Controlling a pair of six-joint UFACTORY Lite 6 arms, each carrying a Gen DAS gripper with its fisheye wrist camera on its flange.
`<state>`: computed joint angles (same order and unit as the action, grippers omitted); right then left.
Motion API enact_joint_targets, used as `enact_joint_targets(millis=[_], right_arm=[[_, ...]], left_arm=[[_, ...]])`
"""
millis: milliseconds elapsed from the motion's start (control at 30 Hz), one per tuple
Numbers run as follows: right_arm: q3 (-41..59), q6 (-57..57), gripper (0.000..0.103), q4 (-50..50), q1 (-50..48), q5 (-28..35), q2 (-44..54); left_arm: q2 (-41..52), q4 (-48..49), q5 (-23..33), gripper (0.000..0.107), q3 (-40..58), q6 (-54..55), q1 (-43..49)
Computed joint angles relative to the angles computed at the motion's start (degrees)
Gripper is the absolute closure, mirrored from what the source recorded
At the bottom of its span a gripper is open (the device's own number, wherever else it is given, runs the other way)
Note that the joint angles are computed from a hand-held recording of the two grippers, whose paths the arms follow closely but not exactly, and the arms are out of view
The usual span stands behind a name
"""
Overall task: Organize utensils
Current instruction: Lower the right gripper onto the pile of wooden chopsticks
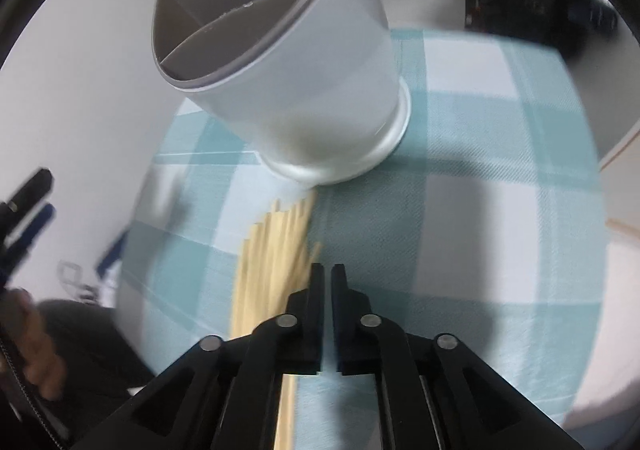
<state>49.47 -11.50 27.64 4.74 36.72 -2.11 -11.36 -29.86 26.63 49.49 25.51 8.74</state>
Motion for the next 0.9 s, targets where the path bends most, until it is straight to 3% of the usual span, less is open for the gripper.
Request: enact_joint_targets(millis=[167, 367, 433, 467, 700, 900], right_arm=[[0.9, 3.7, 0.082, -3.1, 2.7, 0.4, 1.4], [2.2, 8.6, 0.081, -7.1, 4.1, 0.4, 1.7], [2.7, 7.7, 0.087, -5.5, 3.7, 0.9, 2.0], [2.5, 6.3, 0.097, -3.8, 3.3, 0.8, 2.2], [-0.6, 5.1, 0.099, -0.9, 0.2, -1.3, -2.0], [-2.5, -7.5, 0.100, 11.2, -9.3, 0.7, -8.0]], left_arm=[[0.1, -1.2, 0.6, 0.005, -0.1, 1.2, 0.7], [0.2, -2.0, 1.1, 0.005, -0.1, 1.9, 1.2], [0.3, -2.7, 1.3, 0.005, 0.0, 2.7, 1.7], [0.2, -2.6, 1.1, 0.005, -0.2, 2.6, 1.6], [0.4, -0.3, 0.4, 0.005, -1.3, 0.8, 0.8], [2.9, 1.0, 3.6, 0.005, -2.3, 1.6, -2.7]])
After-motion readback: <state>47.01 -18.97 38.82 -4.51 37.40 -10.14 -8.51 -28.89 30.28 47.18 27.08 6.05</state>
